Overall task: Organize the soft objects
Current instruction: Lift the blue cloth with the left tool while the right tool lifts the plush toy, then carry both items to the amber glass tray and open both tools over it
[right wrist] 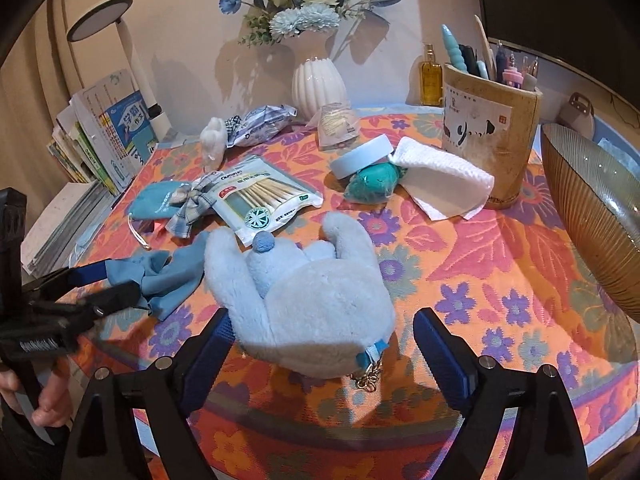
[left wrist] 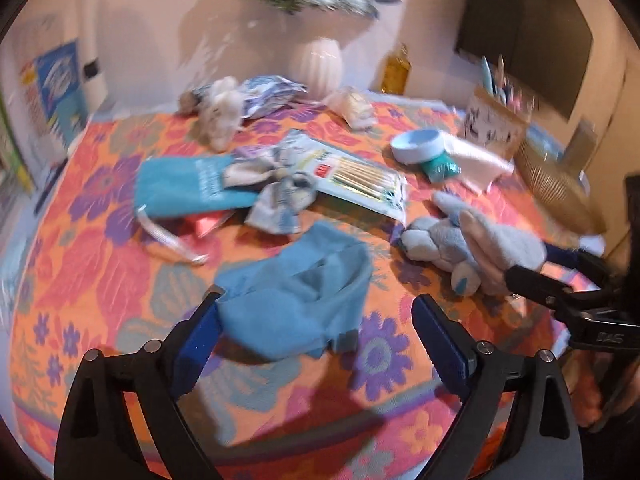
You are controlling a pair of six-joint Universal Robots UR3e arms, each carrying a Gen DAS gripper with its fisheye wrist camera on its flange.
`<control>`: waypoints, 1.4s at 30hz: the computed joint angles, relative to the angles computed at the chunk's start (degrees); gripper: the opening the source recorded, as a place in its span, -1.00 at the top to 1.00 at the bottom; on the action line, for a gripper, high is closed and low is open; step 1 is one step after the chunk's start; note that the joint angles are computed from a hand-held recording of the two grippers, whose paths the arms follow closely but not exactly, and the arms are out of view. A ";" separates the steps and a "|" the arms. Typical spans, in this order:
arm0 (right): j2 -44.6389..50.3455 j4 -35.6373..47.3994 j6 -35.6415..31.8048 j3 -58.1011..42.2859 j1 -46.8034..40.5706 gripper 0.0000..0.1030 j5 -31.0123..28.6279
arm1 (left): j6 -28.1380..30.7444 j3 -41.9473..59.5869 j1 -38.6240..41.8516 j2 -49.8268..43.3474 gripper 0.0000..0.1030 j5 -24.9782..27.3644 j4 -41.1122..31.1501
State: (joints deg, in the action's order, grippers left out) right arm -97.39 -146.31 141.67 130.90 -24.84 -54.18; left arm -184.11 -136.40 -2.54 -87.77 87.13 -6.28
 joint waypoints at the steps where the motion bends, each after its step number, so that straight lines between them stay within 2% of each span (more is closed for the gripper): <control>1: 0.25 0.59 -0.41 -0.32 -0.02 -0.78 -0.09 | -0.86 3.56 -2.69 -4.13 -0.77 3.20 -0.91; 2: 0.33 1.05 -0.80 -0.43 0.02 -0.79 -0.35 | -1.53 5.64 -4.07 -6.51 -0.69 4.92 -1.72; 4: 0.11 1.96 -1.74 -0.32 -0.15 -0.79 -0.47 | -1.93 9.18 -5.12 -10.63 -0.03 5.50 -3.54; 6: -0.01 3.02 -2.42 -0.46 -0.16 -0.80 -0.42 | -2.57 9.86 -6.04 -12.76 0.07 7.53 -2.24; 8: 0.46 3.38 -2.80 -1.05 0.34 -0.82 -0.64 | -2.47 9.58 -6.70 -13.18 0.34 9.13 -0.64; 9: 0.92 2.85 -2.58 -1.31 0.89 -0.87 -1.01 | -2.55 9.33 -6.81 -13.07 0.54 9.64 -0.12; 10: 1.33 2.21 -2.31 -1.35 1.32 -0.88 -1.28 | -2.38 8.26 -5.79 -12.19 0.69 8.49 0.59; 11: 1.94 1.59 -1.93 -1.58 1.88 -0.88 -1.51 | -2.57 7.77 -5.22 -11.68 0.75 7.47 0.92; 13: 3.36 -0.07 -0.93 -2.00 3.08 -0.88 -1.85 | -2.58 4.73 -2.34 -9.17 0.78 2.95 3.30; 16: 4.97 -5.54 2.34 -1.50 5.10 -0.83 -3.82 | -2.41 2.95 -0.75 -6.86 0.79 0.31 4.64; 18: 5.08 -6.26 2.52 -1.29 4.96 -0.50 -2.95 | -2.45 2.72 -0.62 -5.98 0.79 -0.52 5.28; 21: 4.64 -8.45 2.70 -0.59 4.90 -0.40 -3.12 | -2.42 2.36 0.18 -3.69 0.79 -3.02 5.76; 30: -7.54 1.07 0.65 -0.86 -4.78 -0.35 7.09 | -3.35 8.15 -3.41 0.74 0.79 -2.28 3.23; 34: -13.25 6.83 -1.06 -3.01 -12.22 -0.35 12.83 | -3.09 16.61 -7.72 -1.68 0.79 -0.58 0.73; 37: -14.85 10.07 -1.18 -6.22 -18.34 -0.35 16.42 | -2.86 26.95 -11.59 -6.82 0.79 -0.51 -2.07; 40: -13.59 8.66 3.04 -9.96 -23.29 -0.35 17.63 | -2.91 39.65 -14.96 -13.85 0.79 -2.14 -5.88; 42: -9.33 4.13 8.83 -13.73 -24.93 -0.35 15.75 | -2.95 48.10 -16.81 -18.56 0.79 -3.72 -8.88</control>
State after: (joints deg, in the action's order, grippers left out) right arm -106.72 -142.18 150.50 117.17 -49.77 -38.43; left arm -187.06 -88.29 -19.35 -106.33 83.41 -15.16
